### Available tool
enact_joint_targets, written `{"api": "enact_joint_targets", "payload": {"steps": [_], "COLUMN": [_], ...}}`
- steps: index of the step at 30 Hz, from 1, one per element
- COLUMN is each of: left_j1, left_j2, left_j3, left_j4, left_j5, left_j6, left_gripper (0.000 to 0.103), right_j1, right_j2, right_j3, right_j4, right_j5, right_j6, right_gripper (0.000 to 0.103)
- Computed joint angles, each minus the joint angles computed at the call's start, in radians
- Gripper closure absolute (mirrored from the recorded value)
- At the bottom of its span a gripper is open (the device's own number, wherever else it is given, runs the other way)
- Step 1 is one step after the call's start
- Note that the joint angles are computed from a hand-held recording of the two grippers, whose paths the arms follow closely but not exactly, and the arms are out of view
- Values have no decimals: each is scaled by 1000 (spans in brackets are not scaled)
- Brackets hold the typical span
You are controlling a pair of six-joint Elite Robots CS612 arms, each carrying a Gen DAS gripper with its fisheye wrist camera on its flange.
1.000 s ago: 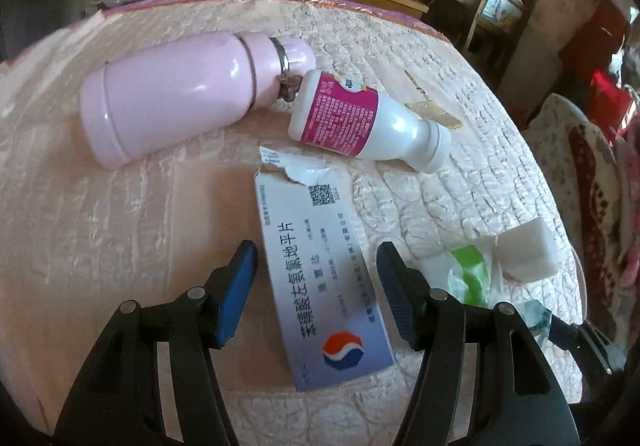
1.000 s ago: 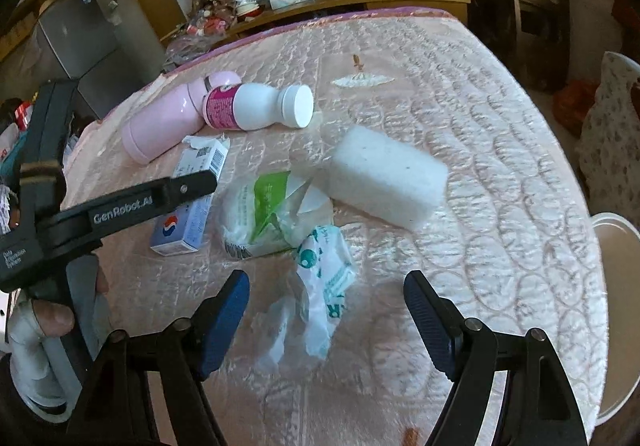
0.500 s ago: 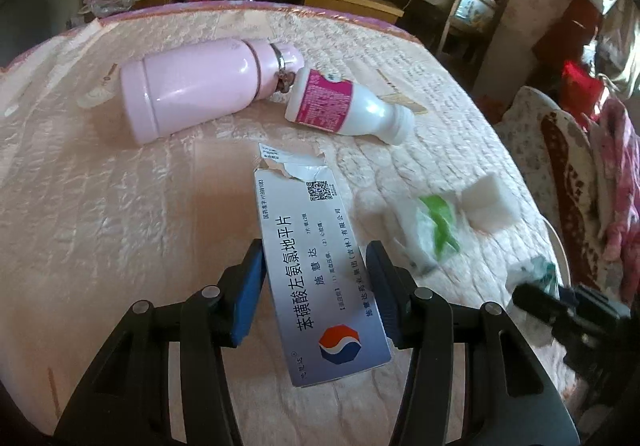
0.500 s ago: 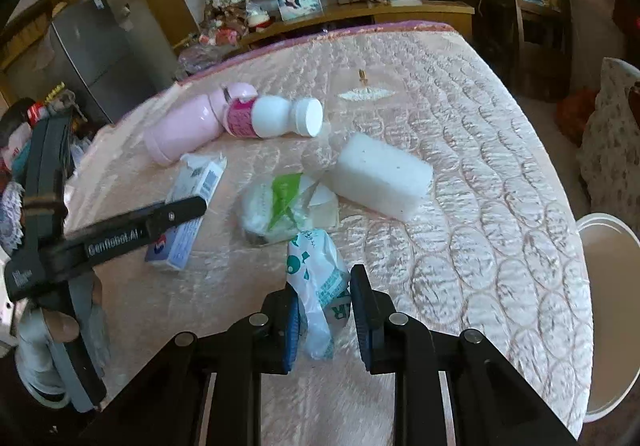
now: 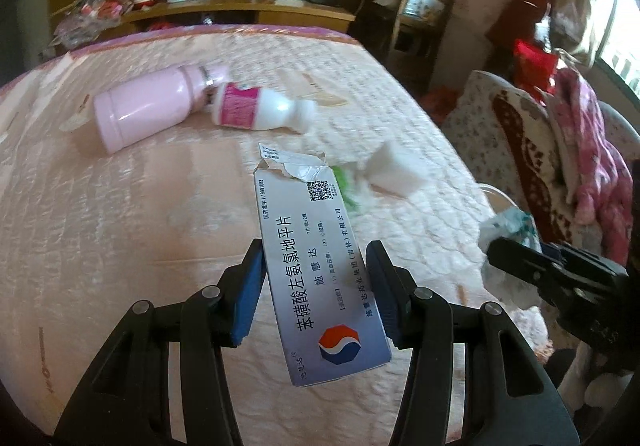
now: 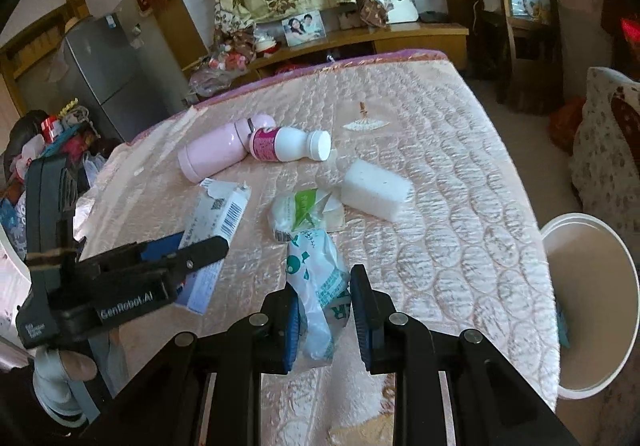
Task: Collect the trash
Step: 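Grasp the white medicine box with the left tool while the right tool grasps the white wrapper, then carry the medicine box and white wrapper over the white bucket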
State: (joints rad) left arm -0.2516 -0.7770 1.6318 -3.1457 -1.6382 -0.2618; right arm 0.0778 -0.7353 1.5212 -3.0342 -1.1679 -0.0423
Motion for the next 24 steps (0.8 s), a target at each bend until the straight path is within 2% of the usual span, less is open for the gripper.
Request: {"api": "enact_joint_targets", "payload": {"steps": [15,24], "left_j1": [-66,-97], "left_j2": [-11,1], "left_j3": [-9,-44], "left_j4": [-9,23], "left_j5": [-23,-78], "left_j6": [76,98], "left_gripper": [54,54], "right_j1": [-48,-81], "right_j2": [-50,-66], "right_j3": [77,107], "right_j4": [-42,-57], "right_j5": [-43,-71], "right_j6": [9,26], "right_gripper": [81,81]}}
